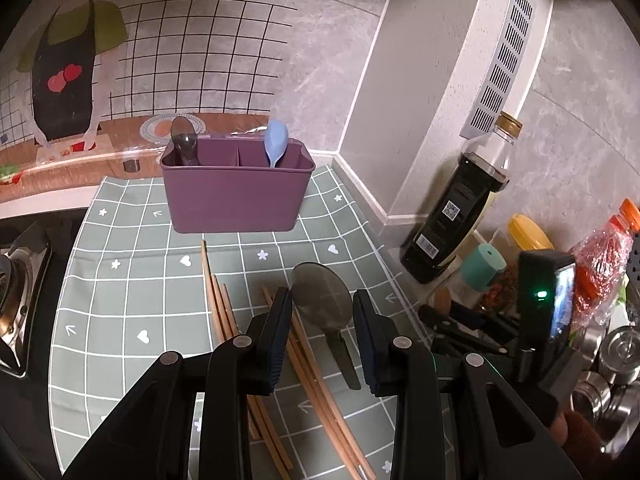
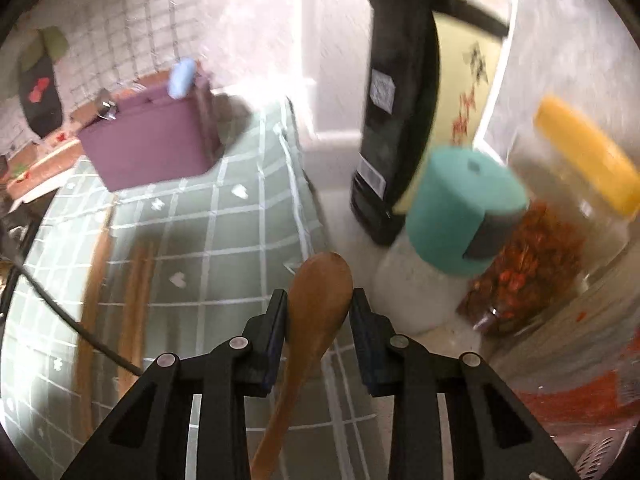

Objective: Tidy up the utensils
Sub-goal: 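Lift both spoons and carry them over the purple holder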

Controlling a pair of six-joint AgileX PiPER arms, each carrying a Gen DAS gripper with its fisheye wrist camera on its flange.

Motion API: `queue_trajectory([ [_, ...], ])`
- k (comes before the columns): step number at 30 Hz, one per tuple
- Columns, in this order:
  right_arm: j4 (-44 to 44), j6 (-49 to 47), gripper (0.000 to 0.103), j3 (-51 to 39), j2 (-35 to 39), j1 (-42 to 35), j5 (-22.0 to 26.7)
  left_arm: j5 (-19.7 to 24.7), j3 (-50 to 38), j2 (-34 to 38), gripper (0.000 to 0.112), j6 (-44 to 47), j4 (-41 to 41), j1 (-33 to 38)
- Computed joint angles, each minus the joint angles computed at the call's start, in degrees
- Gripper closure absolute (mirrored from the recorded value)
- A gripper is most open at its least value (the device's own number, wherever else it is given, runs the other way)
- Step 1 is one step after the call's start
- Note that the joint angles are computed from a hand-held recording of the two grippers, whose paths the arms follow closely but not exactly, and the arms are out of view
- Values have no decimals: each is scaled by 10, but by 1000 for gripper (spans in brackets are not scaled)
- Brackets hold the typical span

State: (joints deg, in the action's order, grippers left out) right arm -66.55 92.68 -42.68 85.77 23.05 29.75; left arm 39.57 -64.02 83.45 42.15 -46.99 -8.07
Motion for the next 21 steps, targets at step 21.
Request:
queue_trajectory([
  [21, 81, -122, 96, -45, -71, 27, -30, 33, -35, -17, 81, 19, -20, 63],
])
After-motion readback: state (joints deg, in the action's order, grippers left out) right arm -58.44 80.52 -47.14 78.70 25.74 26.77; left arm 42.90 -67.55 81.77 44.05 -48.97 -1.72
